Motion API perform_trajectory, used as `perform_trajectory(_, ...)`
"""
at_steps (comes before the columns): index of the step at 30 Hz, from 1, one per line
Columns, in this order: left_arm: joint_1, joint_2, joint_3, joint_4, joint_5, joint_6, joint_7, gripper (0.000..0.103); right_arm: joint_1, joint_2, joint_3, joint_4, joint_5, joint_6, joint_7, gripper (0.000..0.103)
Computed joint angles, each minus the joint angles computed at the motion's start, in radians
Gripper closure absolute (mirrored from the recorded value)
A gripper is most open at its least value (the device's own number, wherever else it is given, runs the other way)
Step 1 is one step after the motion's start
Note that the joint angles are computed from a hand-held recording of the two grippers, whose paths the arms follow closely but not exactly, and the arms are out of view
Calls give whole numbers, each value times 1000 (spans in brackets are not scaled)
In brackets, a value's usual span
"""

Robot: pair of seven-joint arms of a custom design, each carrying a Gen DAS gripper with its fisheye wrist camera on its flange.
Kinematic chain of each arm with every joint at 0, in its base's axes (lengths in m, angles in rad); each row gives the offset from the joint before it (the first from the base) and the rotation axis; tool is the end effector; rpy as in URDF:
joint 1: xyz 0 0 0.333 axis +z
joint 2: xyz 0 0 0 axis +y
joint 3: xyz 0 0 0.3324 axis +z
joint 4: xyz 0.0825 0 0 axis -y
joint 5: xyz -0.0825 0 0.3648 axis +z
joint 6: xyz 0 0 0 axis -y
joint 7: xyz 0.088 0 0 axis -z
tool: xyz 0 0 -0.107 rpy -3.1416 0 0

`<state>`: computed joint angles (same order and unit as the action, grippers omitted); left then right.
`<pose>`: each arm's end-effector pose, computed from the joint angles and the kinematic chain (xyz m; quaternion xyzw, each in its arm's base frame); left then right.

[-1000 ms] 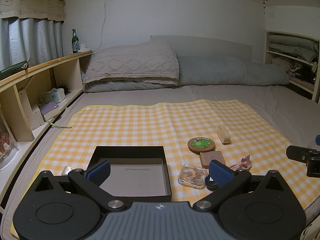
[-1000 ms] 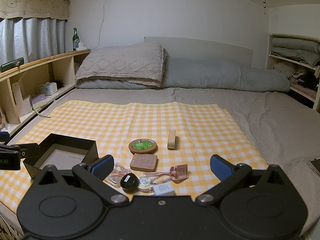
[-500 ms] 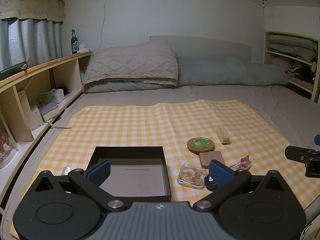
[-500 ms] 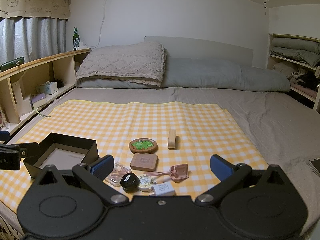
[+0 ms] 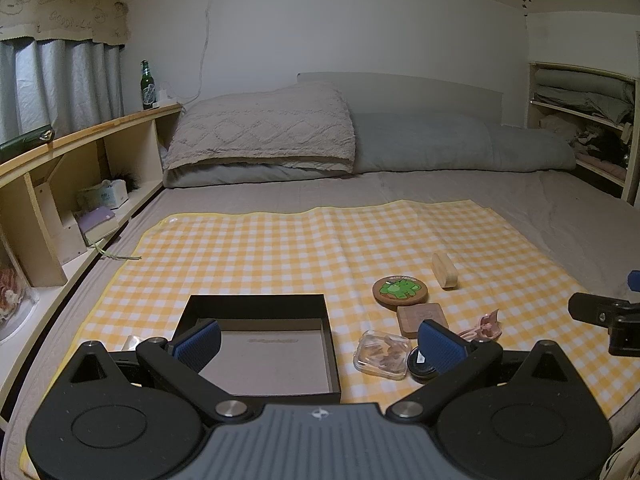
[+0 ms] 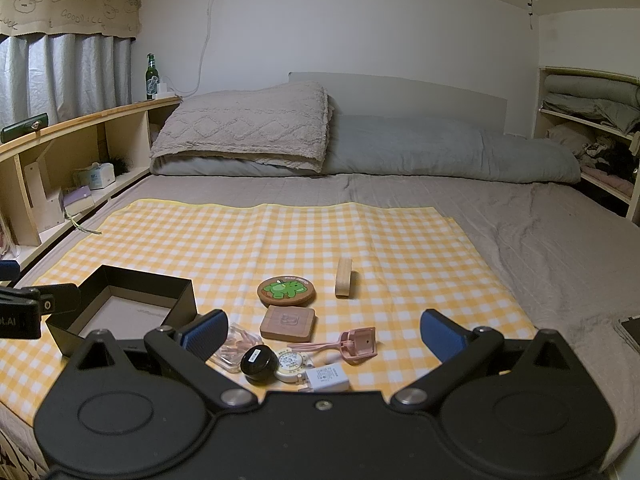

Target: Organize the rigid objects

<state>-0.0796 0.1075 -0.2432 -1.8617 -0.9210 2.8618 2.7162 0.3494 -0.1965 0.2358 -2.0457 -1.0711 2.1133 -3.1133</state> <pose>0.5996 -0.1470 0.5712 -0.3781 0.7850 -0.4248 0.2456 0.4423 0.2561 0.5959 -0.4291 0.7534 -0.4324 0.2473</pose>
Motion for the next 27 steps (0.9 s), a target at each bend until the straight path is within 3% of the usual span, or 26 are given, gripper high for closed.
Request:
perform_trajectory(8,-1,12,-23,24,-98,78,164,0,-4,21,-12,37,9,-3,-31,0)
perform_trajectory(13,24,56,-22,104,-100,70,151,0,-14,54,-25,109,-55,-17,-95,0)
perform_trajectory(19,32,165,11,257,129,78,-88,0,-29,138,-77,244,-105,52,-217,0)
perform_trajectory(23,3,253,82,384,334,27,-292,0,-40,219,-126,348,-73,142,-290,0)
perform_trajectory(27,-56,344,186,506,541,-25,-516,0,-33,328,-174,469,8,164,-335,0)
